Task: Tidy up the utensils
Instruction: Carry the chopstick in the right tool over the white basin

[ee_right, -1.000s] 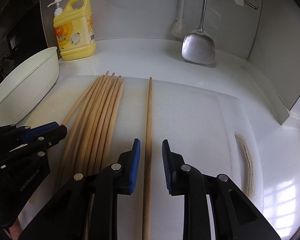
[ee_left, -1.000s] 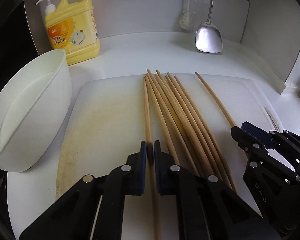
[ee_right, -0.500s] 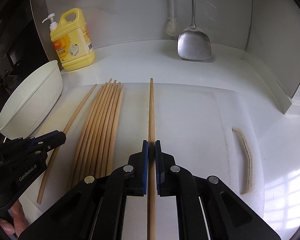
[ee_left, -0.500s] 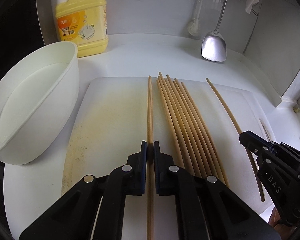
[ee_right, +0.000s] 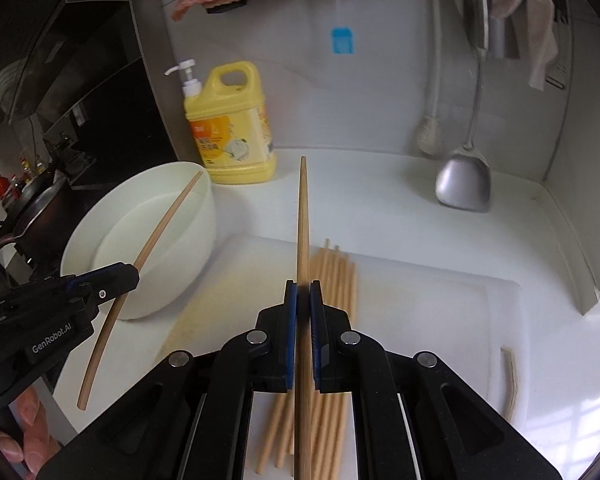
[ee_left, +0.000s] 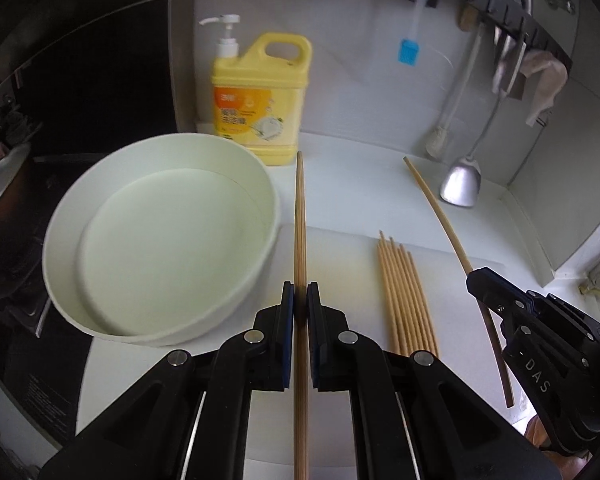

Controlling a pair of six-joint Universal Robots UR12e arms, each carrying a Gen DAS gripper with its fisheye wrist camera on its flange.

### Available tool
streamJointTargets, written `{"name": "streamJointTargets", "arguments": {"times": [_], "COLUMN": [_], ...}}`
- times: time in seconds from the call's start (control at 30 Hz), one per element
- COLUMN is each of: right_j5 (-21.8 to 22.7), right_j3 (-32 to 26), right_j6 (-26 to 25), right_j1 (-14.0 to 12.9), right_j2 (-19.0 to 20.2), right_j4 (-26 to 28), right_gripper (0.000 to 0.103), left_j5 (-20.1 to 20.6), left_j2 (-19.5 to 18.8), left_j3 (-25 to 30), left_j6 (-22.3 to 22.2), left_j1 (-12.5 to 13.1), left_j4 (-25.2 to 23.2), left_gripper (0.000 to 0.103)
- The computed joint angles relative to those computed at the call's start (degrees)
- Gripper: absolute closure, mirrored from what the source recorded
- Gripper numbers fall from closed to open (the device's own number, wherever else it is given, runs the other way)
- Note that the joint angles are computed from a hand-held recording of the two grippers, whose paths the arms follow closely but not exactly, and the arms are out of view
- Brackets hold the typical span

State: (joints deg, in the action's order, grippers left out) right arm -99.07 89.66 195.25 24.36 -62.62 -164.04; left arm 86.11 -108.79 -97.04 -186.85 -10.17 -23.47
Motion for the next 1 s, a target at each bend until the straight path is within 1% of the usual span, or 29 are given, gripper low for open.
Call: {"name": "streamJointTargets", "arguments": {"times": [0.1,0.2,0.33,0.47,0.6,0.73,0.8,0.93,1.0], "right_j5": [2.36,3.15,3.3,2.88,3.0,3.32,3.64,3.96,3.91], "right_j3": [-5.09,-11.18,-19.72,-27.08,-32.49,-36.31,-37.45,-39.24,-39.83], "right_j6": [-0.71,-0.58,2.43,4.81,7.08,7.46,7.3,8.25,8.8], "right_j1": [1.06,2.19,3.54,4.64,5.25,5.57,5.56,5.51,5.44], "right_j2": [2.49,6.05,11.27,15.92,19.51,21.94,22.63,23.67,23.94], "right_j4": [1.34,3.71,8.19,13.08,18.19,22.48,24.35,27.81,29.19], "right_gripper": [0.097,0.097,0.097,0.097,0.097,0.097,0.097,0.097,0.097], "left_j5": [1.53,1.78,-0.08,-2.05,-3.31,-4.34,-4.76,-5.37,-5.29], "left_j2": [0.24,-0.14,-2.06,-4.21,-6.66,-8.54,-9.34,-10.23,-10.49], "left_j3": [0.93,1.87,4.36,6.62,9.2,11.21,12.07,12.97,13.2], "left_j6": [-0.34,0.83,4.66,8.45,11.28,12.52,13.27,12.32,12.96], "left_j1": [2.18,4.76,7.91,10.05,11.21,11.76,11.9,12.17,12.14], "left_j4": [-1.43,-1.99,-4.06,-6.66,-9.5,-11.99,-13.15,-14.63,-14.92], "left_gripper": [0.096,0.096,0.096,0.096,0.096,0.096,0.096,0.096,0.096]}}
